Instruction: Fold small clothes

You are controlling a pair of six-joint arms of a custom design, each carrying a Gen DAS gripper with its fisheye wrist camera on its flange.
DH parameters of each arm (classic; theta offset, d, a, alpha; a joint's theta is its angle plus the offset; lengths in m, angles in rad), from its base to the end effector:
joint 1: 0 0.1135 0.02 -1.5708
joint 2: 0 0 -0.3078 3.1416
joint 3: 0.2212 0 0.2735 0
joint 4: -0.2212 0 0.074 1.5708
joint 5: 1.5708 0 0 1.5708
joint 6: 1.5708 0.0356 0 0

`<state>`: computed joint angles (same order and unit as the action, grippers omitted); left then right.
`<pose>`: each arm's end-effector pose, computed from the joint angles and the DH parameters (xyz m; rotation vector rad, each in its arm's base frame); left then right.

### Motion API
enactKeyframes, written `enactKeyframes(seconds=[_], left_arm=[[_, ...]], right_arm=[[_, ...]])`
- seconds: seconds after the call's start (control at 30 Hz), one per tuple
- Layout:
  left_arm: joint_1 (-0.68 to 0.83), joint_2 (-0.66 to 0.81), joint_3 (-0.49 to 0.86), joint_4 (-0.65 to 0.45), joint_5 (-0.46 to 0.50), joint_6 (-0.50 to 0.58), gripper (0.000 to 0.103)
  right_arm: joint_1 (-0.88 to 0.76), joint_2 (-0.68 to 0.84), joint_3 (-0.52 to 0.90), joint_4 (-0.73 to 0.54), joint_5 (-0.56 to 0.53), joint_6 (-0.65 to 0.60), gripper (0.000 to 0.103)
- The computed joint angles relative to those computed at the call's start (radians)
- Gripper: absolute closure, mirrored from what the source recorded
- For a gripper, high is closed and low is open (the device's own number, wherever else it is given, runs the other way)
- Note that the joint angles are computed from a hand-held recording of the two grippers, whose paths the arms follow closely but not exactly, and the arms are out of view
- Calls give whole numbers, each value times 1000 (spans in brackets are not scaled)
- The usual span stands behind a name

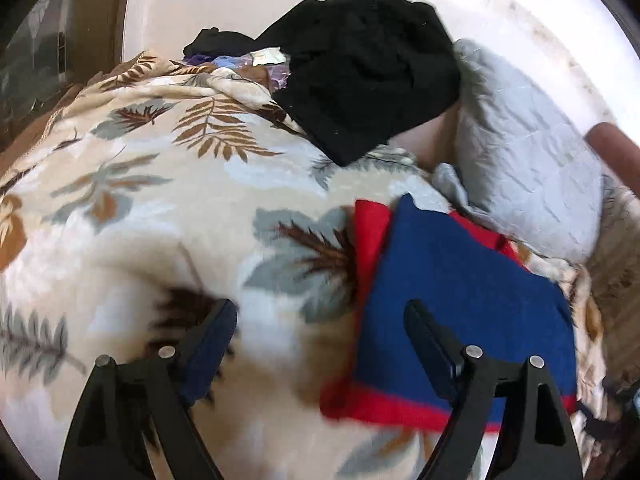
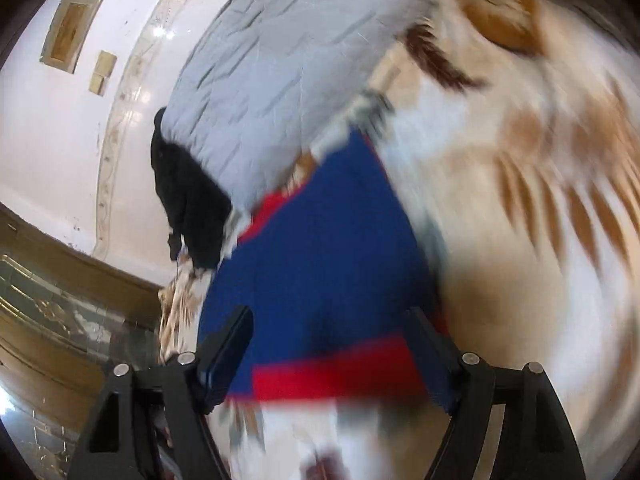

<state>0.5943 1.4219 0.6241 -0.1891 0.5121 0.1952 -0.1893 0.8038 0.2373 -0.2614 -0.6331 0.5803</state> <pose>0.2265 0.1320 0.1812 -0.2906 2.3893 -0.3025 0.1348 -0.0044 0.1669 0.6098 2.3120 0.9416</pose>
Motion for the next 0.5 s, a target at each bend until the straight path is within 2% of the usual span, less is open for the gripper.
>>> enactKeyframes(seconds=[0.07, 0.13, 0.17, 0.2, 0.23, 0.3, 0.4, 0.43, 0.47, 0.5], left_arm=[[-14, -20, -6, -28, 0, 21, 17], [-71, -9, -3, 2, -31, 1, 17], [-116, 14, 7, 19, -67, -27, 17], [-161, 59, 29, -1, -114, -26, 17], [-205, 114, 70, -74, -180, -29, 17], [-215, 155, 79, -98, -170, -77, 17], [-218, 149, 52, -26, -174, -152, 17], [-224, 152, 55, -14, -183, -175, 23], [-237, 161, 66, -10, -204, -189, 43], [-245, 173, 93, -39, -202, -189, 67]], right_arm=[[13, -79, -56, -63, -25, 66, 23], [97, -14, -106, 75, -32, 171, 23], [165, 19, -113, 142, 37, 223, 23], [204, 33, -109, 178, 78, 266, 23], [225, 74, -120, 264, 96, 323, 23], [241, 125, -136, 377, 138, 440, 23], [288, 211, -150, 523, 222, 545, 23], [321, 254, -149, 579, 284, 580, 23], [353, 315, -129, 621, 341, 581, 28], [356, 372, -108, 644, 354, 566, 67]])
